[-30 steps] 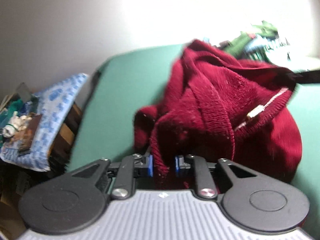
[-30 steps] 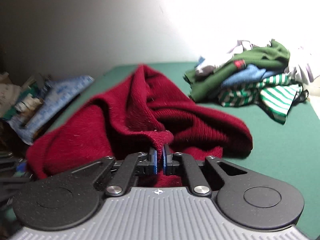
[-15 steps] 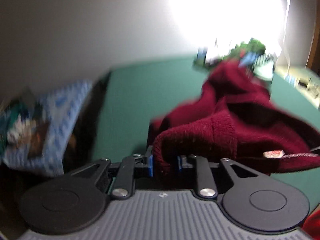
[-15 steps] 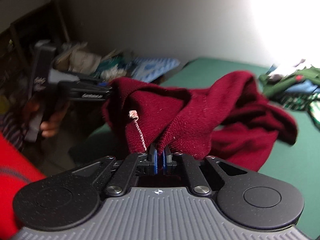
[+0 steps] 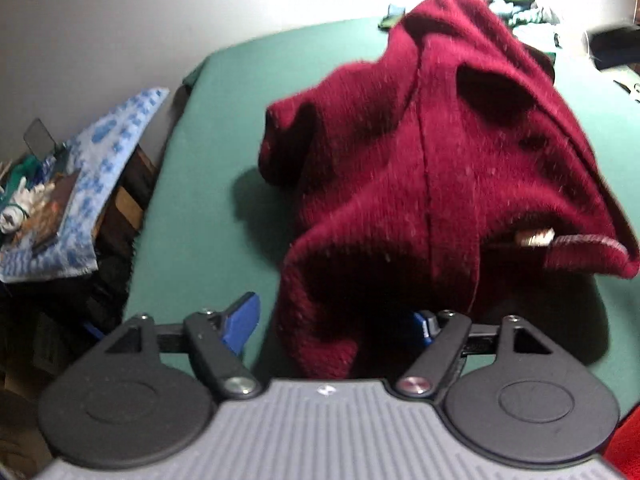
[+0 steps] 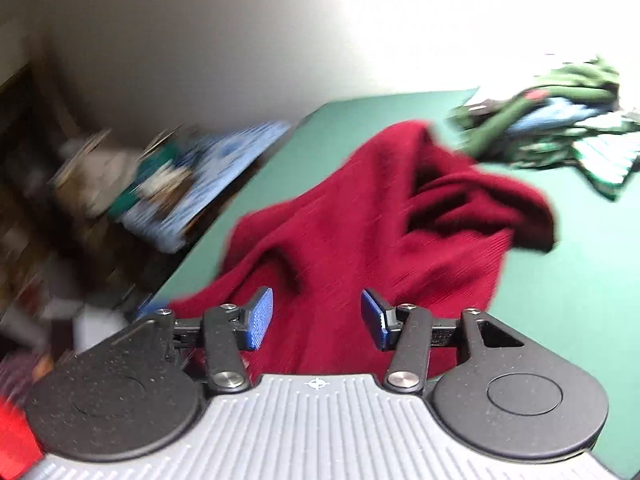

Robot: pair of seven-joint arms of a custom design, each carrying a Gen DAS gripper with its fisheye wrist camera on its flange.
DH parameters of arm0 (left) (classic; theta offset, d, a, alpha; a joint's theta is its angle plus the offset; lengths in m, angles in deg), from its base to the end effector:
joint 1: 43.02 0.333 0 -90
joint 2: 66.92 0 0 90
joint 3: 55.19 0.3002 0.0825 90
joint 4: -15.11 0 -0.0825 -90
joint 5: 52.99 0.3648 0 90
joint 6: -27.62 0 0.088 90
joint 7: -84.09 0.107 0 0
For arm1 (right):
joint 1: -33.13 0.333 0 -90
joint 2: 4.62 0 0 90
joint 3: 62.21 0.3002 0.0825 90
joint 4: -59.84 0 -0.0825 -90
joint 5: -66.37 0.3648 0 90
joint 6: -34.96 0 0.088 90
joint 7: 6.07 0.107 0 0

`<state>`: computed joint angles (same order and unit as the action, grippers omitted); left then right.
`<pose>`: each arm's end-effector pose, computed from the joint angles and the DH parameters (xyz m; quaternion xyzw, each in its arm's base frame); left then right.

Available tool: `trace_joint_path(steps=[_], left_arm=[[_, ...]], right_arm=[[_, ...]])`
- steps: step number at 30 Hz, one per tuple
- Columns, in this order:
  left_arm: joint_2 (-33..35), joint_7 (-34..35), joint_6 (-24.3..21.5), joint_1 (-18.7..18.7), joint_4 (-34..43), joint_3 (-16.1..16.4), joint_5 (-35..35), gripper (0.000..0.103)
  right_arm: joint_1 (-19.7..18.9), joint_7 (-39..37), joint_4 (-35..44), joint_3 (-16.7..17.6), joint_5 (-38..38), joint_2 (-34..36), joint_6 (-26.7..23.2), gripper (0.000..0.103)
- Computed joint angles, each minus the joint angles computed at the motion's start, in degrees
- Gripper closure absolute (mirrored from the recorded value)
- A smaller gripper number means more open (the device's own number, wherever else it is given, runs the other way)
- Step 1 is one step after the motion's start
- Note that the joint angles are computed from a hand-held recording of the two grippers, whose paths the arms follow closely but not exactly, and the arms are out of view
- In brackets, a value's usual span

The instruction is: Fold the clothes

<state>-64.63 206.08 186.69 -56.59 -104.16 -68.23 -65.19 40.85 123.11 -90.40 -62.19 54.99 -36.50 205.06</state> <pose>0.5258 -0.2515 0.4774 -0.3348 0.8834 -0.2686 0.1880 0.4040 0.0685 0.5325 -0.5081 0.7416 -0.2134 0.3825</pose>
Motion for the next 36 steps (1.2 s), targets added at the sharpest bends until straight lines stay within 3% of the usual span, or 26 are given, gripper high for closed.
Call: trace_joint_path(steps=[1, 3, 6, 7, 8, 9, 10, 15, 16, 19, 24, 28, 31, 34, 36], left_arm=[[0.28, -0.64, -0.07, -0.06, 0.12, 0.03, 0.38, 0.024], [0.82, -1.06, -0.39, -0.13, 0.82, -0.14, -0.64, 0.023], [1.92, 1.16, -2.91, 0.25, 2.96, -0.59, -5.63, 0.028], [2.27, 0.51, -3.16, 0.23, 3.36, -0.6, -6.55, 0.029], [2.62, -0.13, -3.42, 0.24, 3.78, -0.63, -7.52, 0.035], [2.89, -0.78, -3.6, 0.27, 4.17, -0.68, -8.64, 0.044], [3.02, -2.36, -3.19, 0.08, 4.35, -0.59, -8.44, 0.048], [4.37, -6.83, -1.85, 0.14, 6.74, -0.54, -9.15, 0.083], [4.74, -6.69, -1.53, 0.27, 7.54, -0.72, -9.97, 0.086], [5.7, -3.2, -0.85, 0.83, 10.71, -1.89, -14.03, 0.089], [6.36, 9.32, -1.54, 2.11, 16.8, -5.26, -28.81, 0.09], [6.98, 17.74, -4.83, 1.8, 21.12, -6.12, -35.17, 0.09], [7.33, 22.63, -9.75, 2.36, 23.86, -5.8, -39.75, 0.09], [6.91, 24.96, -12.79, 2.51, 24.66, -5.11, -42.68, 0.089], [8.43, 21.92, -11.37, 1.02, 25.4, -4.14, -37.9, 0.087]], right_arm=[[-4.09, 2.64, 0.73, 2.57, -1.48, 2.14, 0.86, 0.051], [-6.57, 4.67, 2.49, 3.39, -2.89, 6.83, 2.25, 0.05], [-2.07, 1.97, 4.92, -1.43, 0.0, 12.45, 2.43, 0.05], [-0.03, 0.79, 5.32, -3.13, 2.16, 13.55, 2.51, 0.058], [2.99, -1.47, 5.25, -5.7, 5.3, 14.08, 3.39, 0.083], [4.88, -3.3, 5.06, -7.15, 7.98, 14.27, 4.32, 0.095], [4.77, -3.36, 4.51, -6.91, 8.44, 13.79, 5.44, 0.094], [-0.28, -0.74, 0.29, -3.04, 6.69, 8.12, 9.93, 0.094], [-1.48, 0.41, -0.75, -2.21, 6.39, 6.61, 10.66, 0.094], [-5.14, 4.03, -3.46, 0.34, 5.52, 2.16, 12.48, 0.095], [-13.54, 11.55, -7.05, 7.85, 3.73, -7.64, 13.99, 0.095], [-17.72, 16.57, -9.0, 11.48, 2.17, -16.75, 12.24, 0.095], [-19.68, 20.25, -10.26, 13.35, 0.86, -23.19, 9.82, 0.095], [-20.97, 23.23, -10.95, 14.57, -0.95, -27.36, 7.21, 0.095], [-22.95, 26.01, -11.02, 16.3, -1.97, -27.98, 5.48, 0.095]])
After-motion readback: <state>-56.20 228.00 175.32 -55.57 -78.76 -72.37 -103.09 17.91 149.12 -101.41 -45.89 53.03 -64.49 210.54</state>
